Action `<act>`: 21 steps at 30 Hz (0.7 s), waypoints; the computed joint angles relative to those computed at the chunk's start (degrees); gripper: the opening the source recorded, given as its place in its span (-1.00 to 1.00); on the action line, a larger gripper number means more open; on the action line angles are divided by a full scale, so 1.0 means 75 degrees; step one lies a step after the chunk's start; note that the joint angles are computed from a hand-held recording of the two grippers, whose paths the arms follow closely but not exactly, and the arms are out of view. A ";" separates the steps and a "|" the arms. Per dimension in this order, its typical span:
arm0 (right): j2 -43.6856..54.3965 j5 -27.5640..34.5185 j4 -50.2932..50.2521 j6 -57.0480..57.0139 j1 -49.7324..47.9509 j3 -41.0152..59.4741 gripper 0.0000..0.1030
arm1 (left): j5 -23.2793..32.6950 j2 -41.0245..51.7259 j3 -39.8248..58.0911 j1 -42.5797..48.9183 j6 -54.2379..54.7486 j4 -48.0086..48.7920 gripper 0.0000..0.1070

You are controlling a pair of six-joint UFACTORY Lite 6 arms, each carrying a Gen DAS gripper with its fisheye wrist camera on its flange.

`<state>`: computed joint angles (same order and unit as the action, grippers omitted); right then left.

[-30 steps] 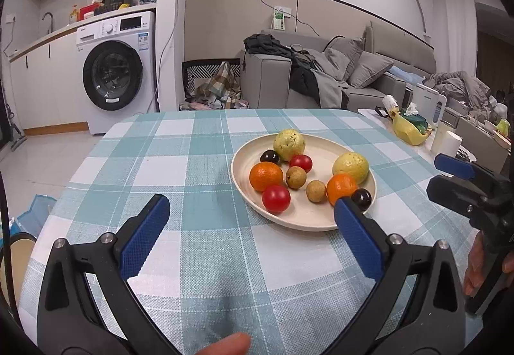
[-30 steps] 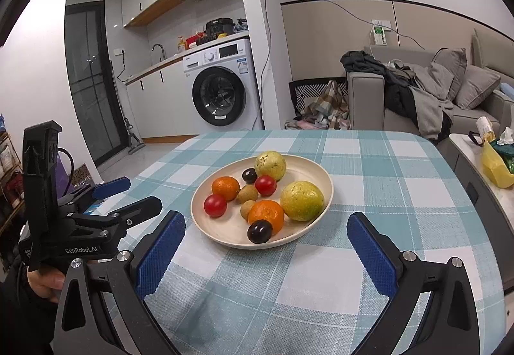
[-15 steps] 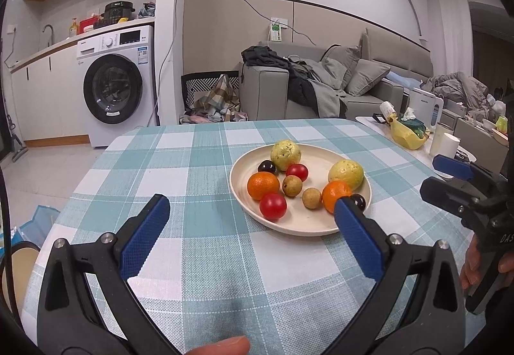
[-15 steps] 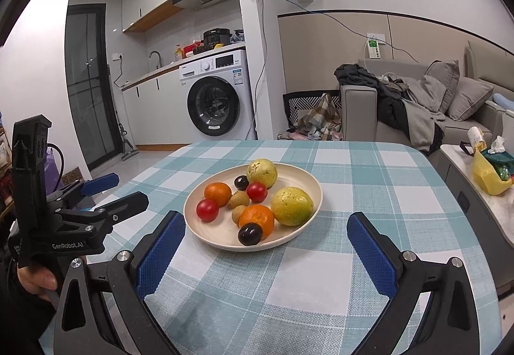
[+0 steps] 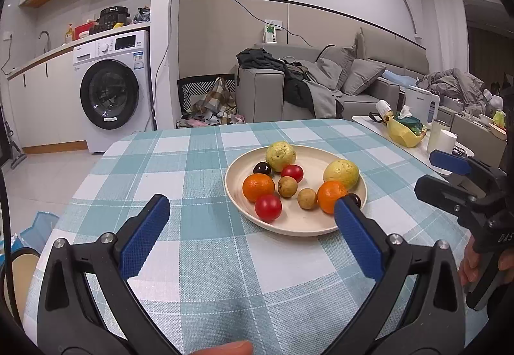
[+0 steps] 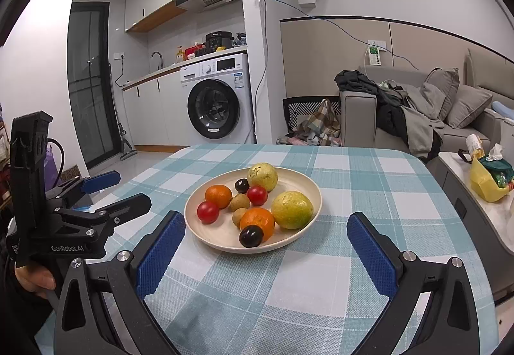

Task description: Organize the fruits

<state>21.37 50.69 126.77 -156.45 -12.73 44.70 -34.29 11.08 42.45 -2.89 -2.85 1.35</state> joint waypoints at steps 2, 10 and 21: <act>0.0010 -0.0004 0.0005 0.0005 0.0012 0.0013 1.00 | 0.0000 0.0000 0.0000 0.0000 0.0000 0.0000 0.90; 0.0018 -0.0034 -0.0001 0.0001 0.0027 0.0028 1.00 | 0.0010 0.0000 0.0004 0.0004 0.0002 0.0010 0.90; 0.0021 -0.0052 -0.0004 0.0004 0.0037 0.0033 1.00 | 0.0035 -0.0009 0.0010 -0.0015 0.0043 -0.0054 0.90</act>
<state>21.53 50.30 126.74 -156.41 -12.45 44.95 -34.03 11.01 42.52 -3.00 -2.53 0.94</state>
